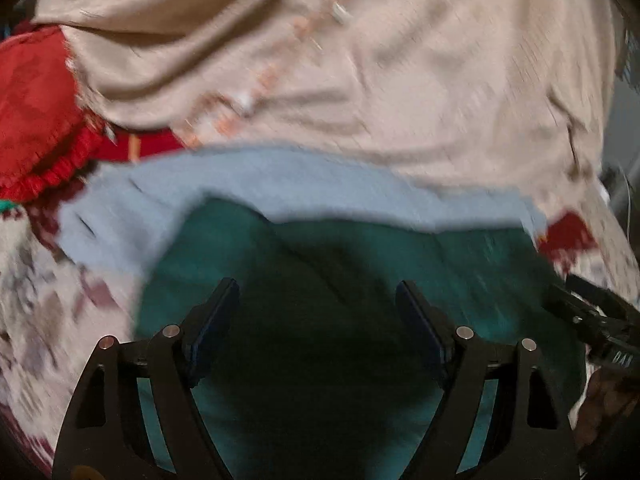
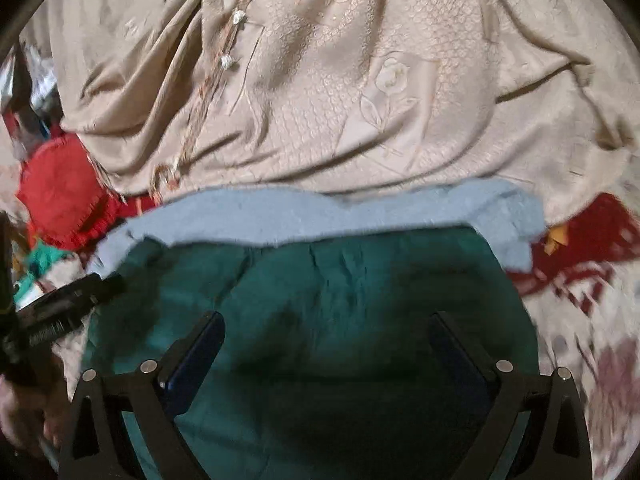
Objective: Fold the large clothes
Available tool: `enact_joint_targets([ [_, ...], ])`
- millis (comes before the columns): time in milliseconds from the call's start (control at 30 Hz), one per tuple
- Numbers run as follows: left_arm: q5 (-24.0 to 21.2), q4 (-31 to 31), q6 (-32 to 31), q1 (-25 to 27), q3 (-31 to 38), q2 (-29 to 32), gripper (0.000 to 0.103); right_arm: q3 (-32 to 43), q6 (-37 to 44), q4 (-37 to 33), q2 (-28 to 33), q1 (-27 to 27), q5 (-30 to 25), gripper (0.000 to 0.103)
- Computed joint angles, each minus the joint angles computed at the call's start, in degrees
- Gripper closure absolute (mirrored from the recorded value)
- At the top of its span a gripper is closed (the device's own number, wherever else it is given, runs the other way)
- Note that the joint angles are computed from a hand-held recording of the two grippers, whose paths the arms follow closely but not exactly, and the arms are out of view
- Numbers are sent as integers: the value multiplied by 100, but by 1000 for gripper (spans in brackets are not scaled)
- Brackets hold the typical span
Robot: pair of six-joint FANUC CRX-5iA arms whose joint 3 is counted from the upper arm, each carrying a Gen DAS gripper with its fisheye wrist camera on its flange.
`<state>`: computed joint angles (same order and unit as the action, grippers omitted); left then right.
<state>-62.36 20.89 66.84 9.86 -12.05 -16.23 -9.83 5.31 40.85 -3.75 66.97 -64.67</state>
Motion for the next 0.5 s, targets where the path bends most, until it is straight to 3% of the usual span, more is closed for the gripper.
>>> enact_joint_targets([
  [67, -38, -585, 406, -348, -47, 2, 19, -273, -148, -214, 18, 63, 88, 0],
  [133, 447, -1079, 642, -660, -307, -221, 17, -909, -680, 357, -240, 117, 531, 0],
  [200, 529, -1147, 748, -705, -339, -257, 16, -1182, -910, 738, -287, 167, 648, 0],
  [367, 377, -817, 484, -487, -404, -315, 16, -1300, -879, 826, -456, 139, 803, 0],
  [433, 114, -275, -63, -97, -528, -485, 16, -1311, -589, 655, -716, 204, 720, 0],
  [500, -58, 268, -629, 375, -805, -802, 16, -1426, -498, 717, -1039, 448, 295, 0],
])
